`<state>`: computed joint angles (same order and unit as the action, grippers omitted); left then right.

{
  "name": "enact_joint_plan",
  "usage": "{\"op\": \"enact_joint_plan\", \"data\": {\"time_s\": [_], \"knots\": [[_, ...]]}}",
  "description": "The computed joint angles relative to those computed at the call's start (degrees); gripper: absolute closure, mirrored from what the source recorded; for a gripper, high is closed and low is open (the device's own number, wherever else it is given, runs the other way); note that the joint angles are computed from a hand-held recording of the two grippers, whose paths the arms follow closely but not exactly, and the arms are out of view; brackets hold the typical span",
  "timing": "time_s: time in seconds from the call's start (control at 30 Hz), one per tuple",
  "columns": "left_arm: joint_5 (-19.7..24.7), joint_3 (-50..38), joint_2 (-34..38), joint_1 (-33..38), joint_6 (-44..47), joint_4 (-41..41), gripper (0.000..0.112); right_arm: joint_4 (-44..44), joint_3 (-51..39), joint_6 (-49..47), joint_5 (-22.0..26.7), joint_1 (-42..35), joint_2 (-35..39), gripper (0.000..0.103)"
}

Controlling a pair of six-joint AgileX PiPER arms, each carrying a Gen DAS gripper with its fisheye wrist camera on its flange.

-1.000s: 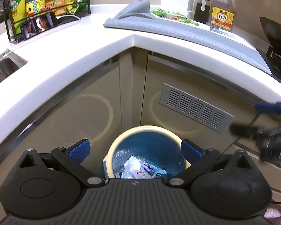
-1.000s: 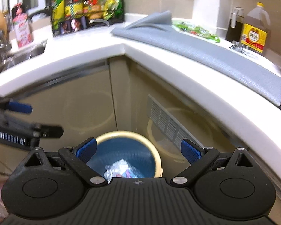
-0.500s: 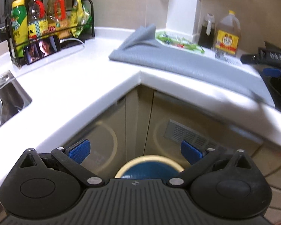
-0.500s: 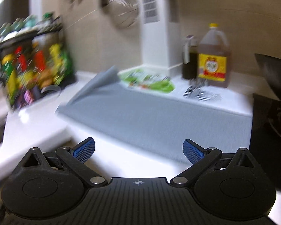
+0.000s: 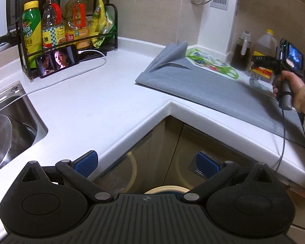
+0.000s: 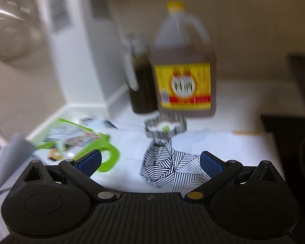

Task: Collect trash
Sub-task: 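Raise both tools toward the counter by the oil jug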

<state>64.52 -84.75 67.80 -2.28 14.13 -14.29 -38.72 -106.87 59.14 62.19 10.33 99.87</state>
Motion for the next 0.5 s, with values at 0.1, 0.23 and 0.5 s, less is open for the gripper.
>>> {"op": "enact_joint_plan", "data": {"time_s": [0.1, 0.23, 0.5], "knots": [[0.3, -2.0, 2.7, -0.6, -1.9, 1.2, 0.009, 1.0, -2.8, -3.6, -1.3, -3.2, 5.2, 0.001], [1.0, -4.7, 6.0, -1.0, -4.3, 2.7, 0.009, 1.5, -7.7, -3.6, -2.8, -5.6, 11.2, 0.001], [1.0, -6.1, 9.5, -3.7, -7.0, 6.1, 0.009, -0.4, -15.9, -2.7, -0.7, -6.7, 17.9, 0.021]]}}
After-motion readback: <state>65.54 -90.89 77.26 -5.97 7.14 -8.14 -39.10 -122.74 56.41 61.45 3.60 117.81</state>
